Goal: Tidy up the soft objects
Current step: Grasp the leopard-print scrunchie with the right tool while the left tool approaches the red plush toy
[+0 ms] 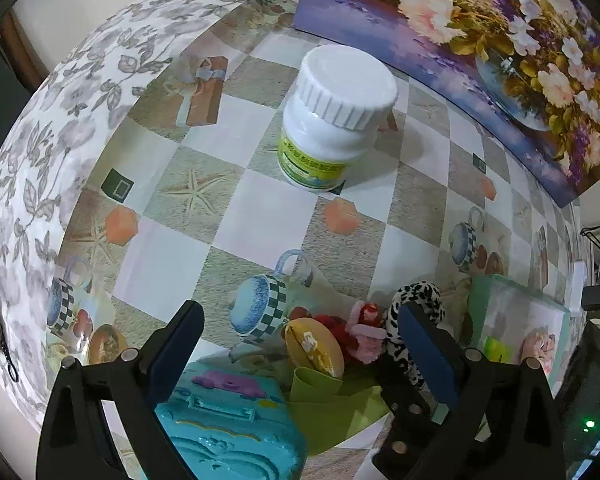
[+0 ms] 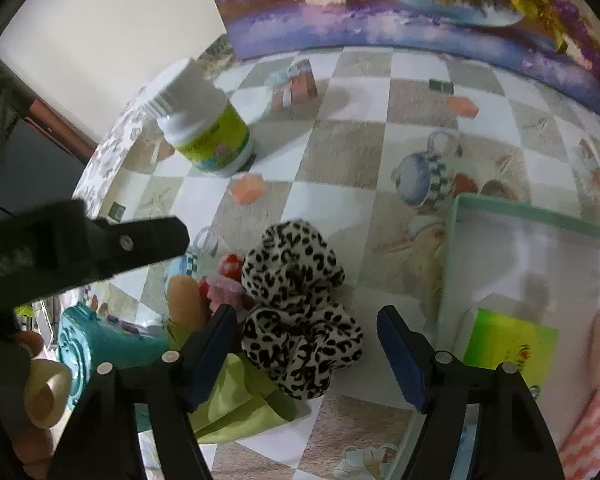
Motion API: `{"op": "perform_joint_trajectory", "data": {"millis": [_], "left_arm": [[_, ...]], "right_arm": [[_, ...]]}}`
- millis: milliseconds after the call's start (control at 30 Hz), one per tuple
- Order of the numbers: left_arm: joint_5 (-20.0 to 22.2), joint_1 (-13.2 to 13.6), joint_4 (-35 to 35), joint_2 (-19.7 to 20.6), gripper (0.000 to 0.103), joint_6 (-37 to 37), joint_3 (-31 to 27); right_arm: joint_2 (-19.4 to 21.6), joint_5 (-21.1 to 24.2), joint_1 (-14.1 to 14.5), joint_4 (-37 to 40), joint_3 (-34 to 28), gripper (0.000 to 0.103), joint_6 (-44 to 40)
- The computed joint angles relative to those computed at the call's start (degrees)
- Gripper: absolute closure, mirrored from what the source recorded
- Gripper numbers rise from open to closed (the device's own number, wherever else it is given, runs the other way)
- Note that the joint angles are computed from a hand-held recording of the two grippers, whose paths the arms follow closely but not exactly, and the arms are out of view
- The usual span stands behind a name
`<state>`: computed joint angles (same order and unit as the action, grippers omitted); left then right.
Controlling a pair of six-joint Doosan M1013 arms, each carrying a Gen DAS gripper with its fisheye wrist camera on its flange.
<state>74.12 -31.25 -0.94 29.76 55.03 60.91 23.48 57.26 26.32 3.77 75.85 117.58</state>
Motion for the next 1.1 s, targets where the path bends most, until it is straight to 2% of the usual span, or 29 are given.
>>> {"op": "perform_joint_trajectory", "data": {"millis": [167,200,233,267,333,433,700,1100], "left_arm": [[0.1,-0.5,0.3,0.4,0.005,0.9,-0.5],[0.2,-0.6,0.4,0.4,0.005,1.2,-0.6],[0.3,-0.7,0.8,0.5,0.008,1.6,-0.8],[0.5,-0.9,1.0,0.6,0.015,1.9,-0.9],[1.0,-1.0,1.2,0.9,0.021,2.3,-1.4],[1.2,-1.2,1.4,1.1,0.022,3.4,-1.6],[1.0,-1.9,2.5,1.7,0.024,5.3,-2.7],[1.6,-1.9,3.0,1.8,0.024,4.6,-2.8]], "right_arm": [[0.1,0.3,0.1,-1.0,0.1,0.031,0.3],[0.1,0.1,0.2,-1.3,0.2,0.035,0.5],[0.1,0.2,0.2,-1.2,0.3,0.043,0.6],[0.1,0.3,0.1,-1.1,0.4,0.045,0.7],[-0.3,-0.3,-0.1,-1.0,1.0,0.05,0.5],[-0.6,-1.1,-0.4,-0.4,1.5,0.054,0.9],[-1.4,-3.0,-1.1,0.9,2.9,0.063,1.7],[-3.0,-6.2,-2.0,4.1,4.6,0.067,1.4]]}}
